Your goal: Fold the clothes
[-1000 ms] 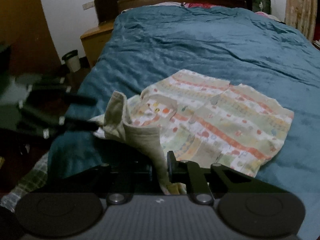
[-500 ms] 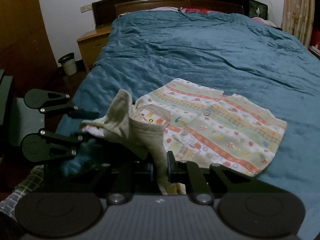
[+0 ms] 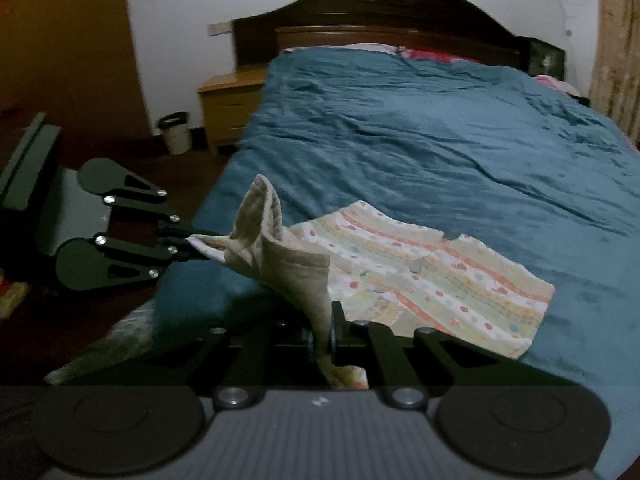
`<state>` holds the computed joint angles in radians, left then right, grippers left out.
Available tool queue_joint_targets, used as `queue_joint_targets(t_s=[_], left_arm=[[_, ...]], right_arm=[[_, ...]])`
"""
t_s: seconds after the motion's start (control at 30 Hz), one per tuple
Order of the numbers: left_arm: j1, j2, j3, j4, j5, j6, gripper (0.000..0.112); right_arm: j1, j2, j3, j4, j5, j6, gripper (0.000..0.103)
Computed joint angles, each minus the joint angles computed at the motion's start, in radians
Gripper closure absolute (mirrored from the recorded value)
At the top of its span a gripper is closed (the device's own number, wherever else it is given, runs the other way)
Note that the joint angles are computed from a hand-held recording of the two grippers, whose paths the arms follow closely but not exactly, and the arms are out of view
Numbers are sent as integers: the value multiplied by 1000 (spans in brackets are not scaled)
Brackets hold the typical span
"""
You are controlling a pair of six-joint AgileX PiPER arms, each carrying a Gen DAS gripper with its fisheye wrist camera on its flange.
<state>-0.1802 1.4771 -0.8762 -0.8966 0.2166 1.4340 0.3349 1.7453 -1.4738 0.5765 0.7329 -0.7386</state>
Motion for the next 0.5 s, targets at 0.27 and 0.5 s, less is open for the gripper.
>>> queue_joint_targets(t_s=[0.27, 0.5], left_arm=[[35, 30, -90, 189, 134, -249, 106], [38, 238, -334, 251, 180, -397, 106]], right_arm=[[-17, 9, -71, -3, 150, -1, 97], [-63, 217, -335, -43, 203, 71, 98]])
